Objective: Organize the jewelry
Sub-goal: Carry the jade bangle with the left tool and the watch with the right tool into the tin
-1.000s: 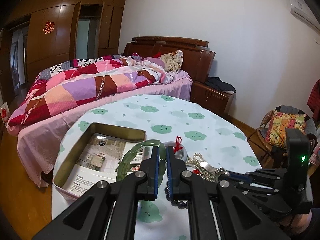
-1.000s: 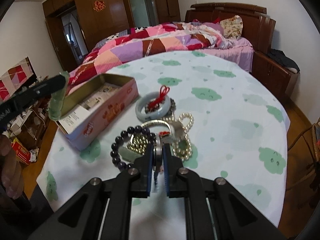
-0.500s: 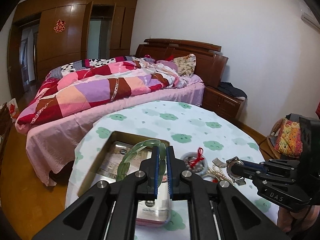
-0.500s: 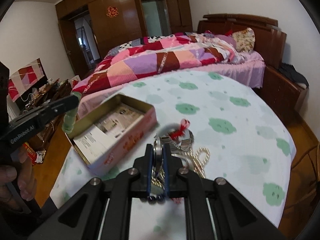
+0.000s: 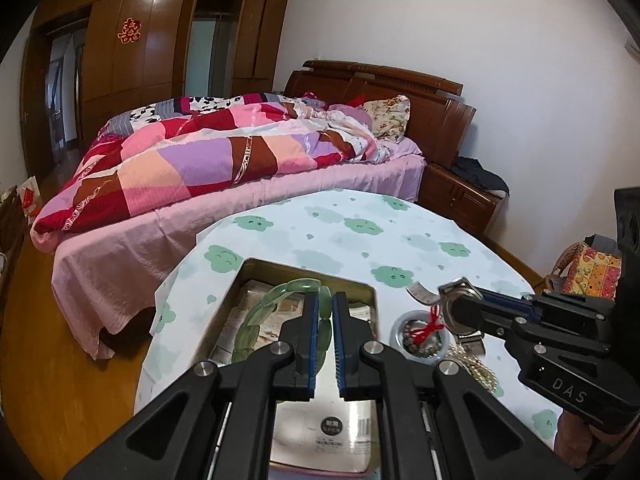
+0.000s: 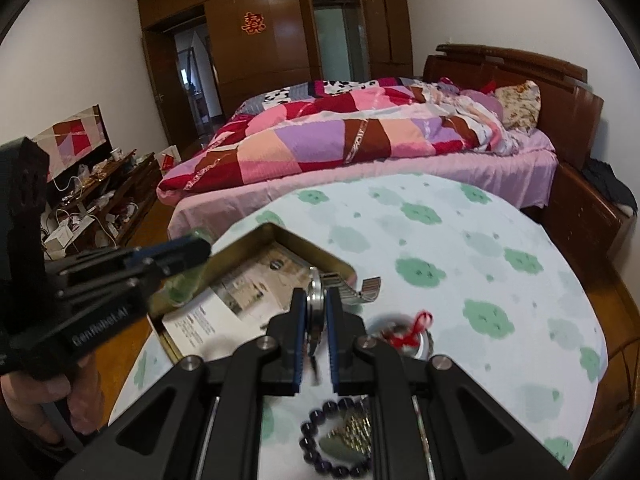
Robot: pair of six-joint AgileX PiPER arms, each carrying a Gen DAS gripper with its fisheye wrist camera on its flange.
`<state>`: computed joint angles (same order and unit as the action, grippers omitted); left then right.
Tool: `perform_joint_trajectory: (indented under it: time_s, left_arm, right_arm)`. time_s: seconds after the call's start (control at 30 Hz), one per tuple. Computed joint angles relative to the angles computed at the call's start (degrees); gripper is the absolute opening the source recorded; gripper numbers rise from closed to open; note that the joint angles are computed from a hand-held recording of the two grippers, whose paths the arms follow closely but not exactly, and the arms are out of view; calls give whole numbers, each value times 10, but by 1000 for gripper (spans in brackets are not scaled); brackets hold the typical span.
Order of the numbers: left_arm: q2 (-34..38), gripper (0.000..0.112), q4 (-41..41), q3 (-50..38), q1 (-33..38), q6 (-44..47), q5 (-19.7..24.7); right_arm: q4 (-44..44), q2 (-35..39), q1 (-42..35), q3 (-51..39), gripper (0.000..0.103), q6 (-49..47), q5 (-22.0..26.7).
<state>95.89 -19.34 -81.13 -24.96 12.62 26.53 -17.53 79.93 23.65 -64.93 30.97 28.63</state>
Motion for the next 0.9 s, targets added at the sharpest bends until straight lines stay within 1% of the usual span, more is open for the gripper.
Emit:
perform_joint_trajectory:
  time_s: [0.2,0.33,0.53,0.7,0.9]
  left_arm:
    - [35,6,21,-36,8,-13,14]
    - [61,6,47,-57,7,-27,17]
    - [93,6,68,-92,8,-39,33]
    - [117,6,64,-121,15,-37,53]
    - [134,6,67,-139,18,-41,65]
  right_arm:
    - [3,55,7,-54,12,-6,5]
    - [-16,96,13,-88,12,12,10]
    - [-23,135,20,-117,12,19,16]
    - [-25,158,23,-127,12,19,13]
    - [-9,168,17,-124,12,6,2]
